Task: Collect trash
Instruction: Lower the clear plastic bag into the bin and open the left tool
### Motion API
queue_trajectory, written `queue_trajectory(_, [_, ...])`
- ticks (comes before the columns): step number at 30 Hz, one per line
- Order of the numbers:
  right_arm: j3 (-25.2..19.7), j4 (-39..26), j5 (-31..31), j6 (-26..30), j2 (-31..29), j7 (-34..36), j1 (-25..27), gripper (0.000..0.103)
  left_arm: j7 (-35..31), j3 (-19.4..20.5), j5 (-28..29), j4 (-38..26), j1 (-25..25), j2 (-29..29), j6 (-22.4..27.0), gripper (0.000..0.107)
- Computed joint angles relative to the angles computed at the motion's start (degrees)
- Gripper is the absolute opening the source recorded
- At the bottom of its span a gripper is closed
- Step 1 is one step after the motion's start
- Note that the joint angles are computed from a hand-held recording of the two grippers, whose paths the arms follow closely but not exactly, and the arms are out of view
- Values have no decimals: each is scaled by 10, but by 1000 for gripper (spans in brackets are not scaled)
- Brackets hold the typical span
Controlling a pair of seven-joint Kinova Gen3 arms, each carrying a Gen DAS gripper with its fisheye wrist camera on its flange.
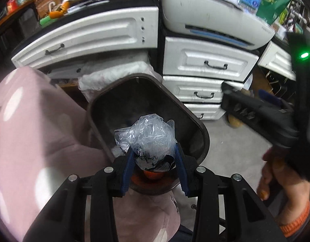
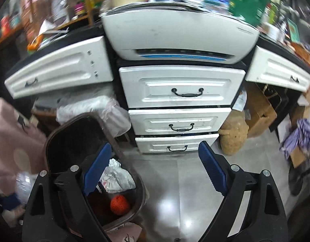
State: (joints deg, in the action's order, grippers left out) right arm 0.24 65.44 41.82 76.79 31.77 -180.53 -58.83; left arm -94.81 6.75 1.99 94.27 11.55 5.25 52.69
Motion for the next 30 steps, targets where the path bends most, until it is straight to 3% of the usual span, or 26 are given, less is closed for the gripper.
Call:
queue_trajectory(6, [2, 24, 11, -4, -13, -46, -3, 88, 34, 5, -31, -36, 26, 52, 25, 39])
queue_trajectory(16, [-6, 31, 18, -11, -15, -58, 1, 88, 36, -1, -45, -58, 37, 98, 32, 43])
queue_trajectory(20, [-8, 37, 16, -18, -17, -60, 3, 88, 22, 1, -33, -56, 31, 97, 25, 72])
queue_trajectory(22, [-7, 39, 18, -19, -18, -62, 3, 88, 10, 3, -20, -51, 25, 90, 15, 76])
queue_trajectory(24, [-7, 40, 19, -18, -18, -65, 2, 88, 8, 3, -17, -44, 26, 85, 4, 86])
queue_trajectory(30, [-6, 53, 22, -16, -25, -91, 3, 91, 14, 1, -26, -28, 30, 66, -24, 92])
